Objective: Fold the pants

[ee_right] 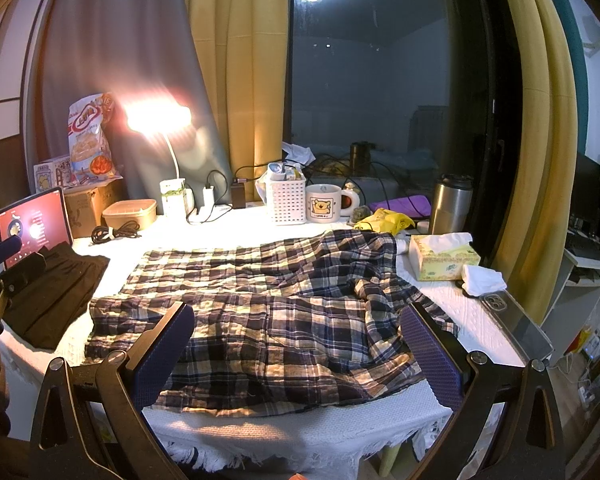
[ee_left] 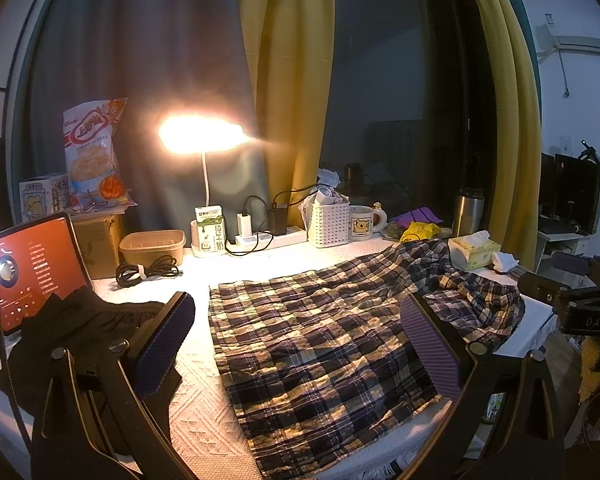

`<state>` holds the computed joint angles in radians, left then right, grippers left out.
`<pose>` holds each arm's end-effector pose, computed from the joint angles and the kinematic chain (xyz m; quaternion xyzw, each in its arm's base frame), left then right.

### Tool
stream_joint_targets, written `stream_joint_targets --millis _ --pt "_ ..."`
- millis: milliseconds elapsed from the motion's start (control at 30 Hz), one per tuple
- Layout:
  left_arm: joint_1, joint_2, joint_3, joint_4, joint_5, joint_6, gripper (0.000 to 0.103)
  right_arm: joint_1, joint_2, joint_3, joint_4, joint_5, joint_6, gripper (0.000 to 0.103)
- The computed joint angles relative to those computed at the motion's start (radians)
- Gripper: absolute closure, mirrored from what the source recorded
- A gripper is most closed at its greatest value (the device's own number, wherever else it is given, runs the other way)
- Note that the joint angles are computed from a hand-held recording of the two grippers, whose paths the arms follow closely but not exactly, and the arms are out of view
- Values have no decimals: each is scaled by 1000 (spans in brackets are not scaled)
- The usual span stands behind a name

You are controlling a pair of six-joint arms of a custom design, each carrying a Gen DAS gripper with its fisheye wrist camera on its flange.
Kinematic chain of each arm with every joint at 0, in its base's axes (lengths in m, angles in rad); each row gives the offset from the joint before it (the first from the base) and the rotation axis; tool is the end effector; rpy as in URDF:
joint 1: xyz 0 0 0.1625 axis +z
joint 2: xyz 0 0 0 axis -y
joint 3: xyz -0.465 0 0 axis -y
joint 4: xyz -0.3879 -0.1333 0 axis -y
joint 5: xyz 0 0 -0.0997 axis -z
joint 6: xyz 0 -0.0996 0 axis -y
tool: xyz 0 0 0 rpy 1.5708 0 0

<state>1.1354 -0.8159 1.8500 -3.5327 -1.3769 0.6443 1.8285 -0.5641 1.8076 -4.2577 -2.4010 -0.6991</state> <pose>-0.1380 -0.6582 0.1890 0.4204 0.7858 -0.4339 0.1325 0.2100 -0.5620 0.1342 0.0797 -0.7325 0.5236 0.4277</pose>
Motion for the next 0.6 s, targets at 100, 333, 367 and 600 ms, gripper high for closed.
stream_joint_targets --millis 100,333,367,600 --pt "-1 -1 1 4 1 1 2 -1 0 1 0 0 1 0" --pt "-1 1 4 -3 1 1 2 -1 1 1 -4 1 -1 0" --pt "-1 1 3 -3 2 2 2 0 2 0 -5 -1 -1 0" --pt "1 0 8 -11 1 -11 2 0 0 1 -2 -1 0 0"
